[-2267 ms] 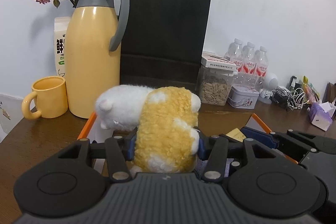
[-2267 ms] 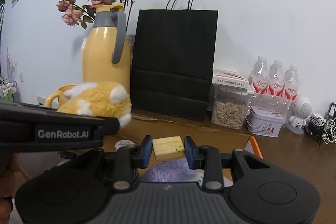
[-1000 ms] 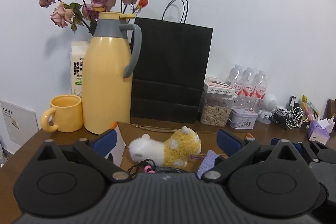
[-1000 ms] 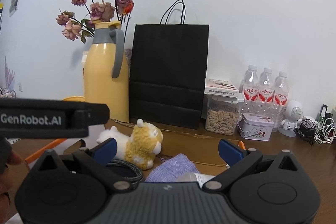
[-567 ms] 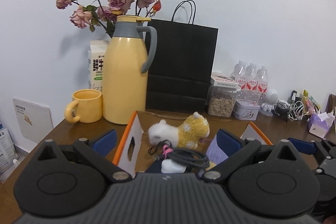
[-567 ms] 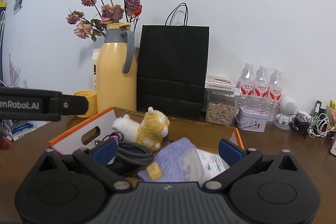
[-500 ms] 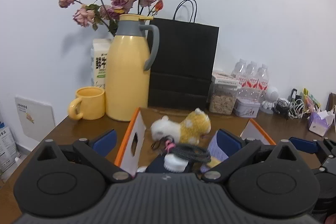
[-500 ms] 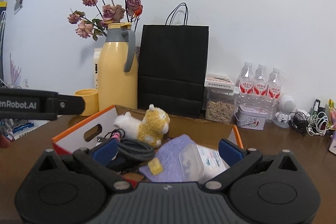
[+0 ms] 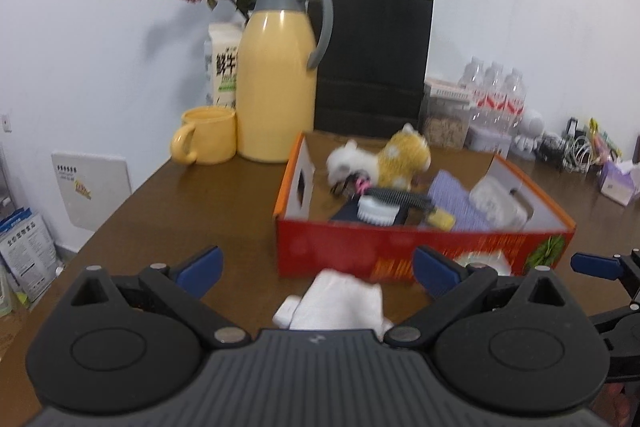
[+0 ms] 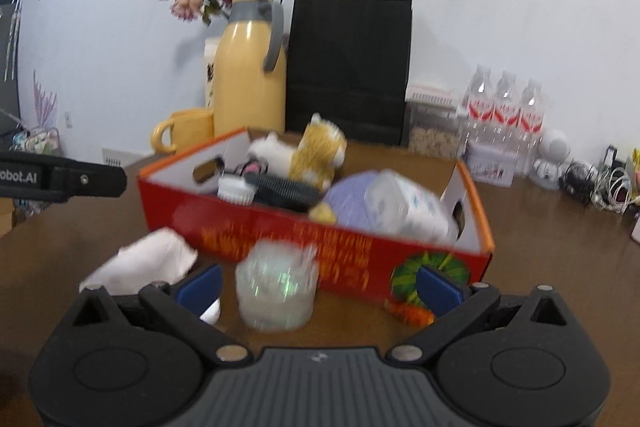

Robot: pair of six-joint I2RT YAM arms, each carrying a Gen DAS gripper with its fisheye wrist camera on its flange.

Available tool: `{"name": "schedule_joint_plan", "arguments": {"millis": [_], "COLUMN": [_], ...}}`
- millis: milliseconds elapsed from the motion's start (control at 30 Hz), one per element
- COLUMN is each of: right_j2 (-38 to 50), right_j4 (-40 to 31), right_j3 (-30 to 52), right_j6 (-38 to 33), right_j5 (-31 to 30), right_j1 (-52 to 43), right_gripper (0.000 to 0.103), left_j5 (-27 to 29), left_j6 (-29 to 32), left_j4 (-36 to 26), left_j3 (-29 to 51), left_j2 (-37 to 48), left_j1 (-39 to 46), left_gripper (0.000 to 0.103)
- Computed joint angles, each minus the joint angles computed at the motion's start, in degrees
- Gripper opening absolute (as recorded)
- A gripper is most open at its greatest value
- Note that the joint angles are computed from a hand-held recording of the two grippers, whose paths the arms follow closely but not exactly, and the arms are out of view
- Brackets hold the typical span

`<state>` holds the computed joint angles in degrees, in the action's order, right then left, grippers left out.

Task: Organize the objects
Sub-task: 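Grasp the clear iridescent plastic bag with the right gripper, then lift the plastic bag with the right gripper while the left gripper approaches the white cloth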

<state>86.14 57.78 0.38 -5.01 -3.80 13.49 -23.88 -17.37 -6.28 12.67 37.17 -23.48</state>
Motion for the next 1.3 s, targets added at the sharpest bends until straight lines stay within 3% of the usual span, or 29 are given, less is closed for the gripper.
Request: {"name": "schedule_joint_plan", "arguments": {"millis": [167,567,667,800,1300], "right_j2": [5.9,14.3,17.7,18.7,25.3], "right_j4": [2.8,0.5,2.5,3.5,30.1], "right_j3": [0.4,9.8,11.3,11.1,-0.1], "right_j6": [-0.1,2.2,3.3,3.4,0.0], "right_j5": [1.5,4.6,6.3,3.5,1.6], "right_j1": [1.6,5.6,6.9,5.7,2.5], "right_gripper": [0.103,0.101,0.089,0.040,0.039], "left_j5": [1.7,7.4,8.3,8.1,3.0], "left_j6": [-0.1,1.0,1.2,0.6,-2.4], "left_j4": [-2.8,-4.5,-3.9,-2.3,-4.3], "left_j3": [-2.6,-5.4,-5.8,-5.8,-5.8], "left_j2": [-3.2,-6.4,-5.9,-3.8,-3.4], "left_j1": [2.2,10.0,11.1,10.9,4.7], "left_gripper": [0.103,0.103,0.103,0.103,0.103]}}
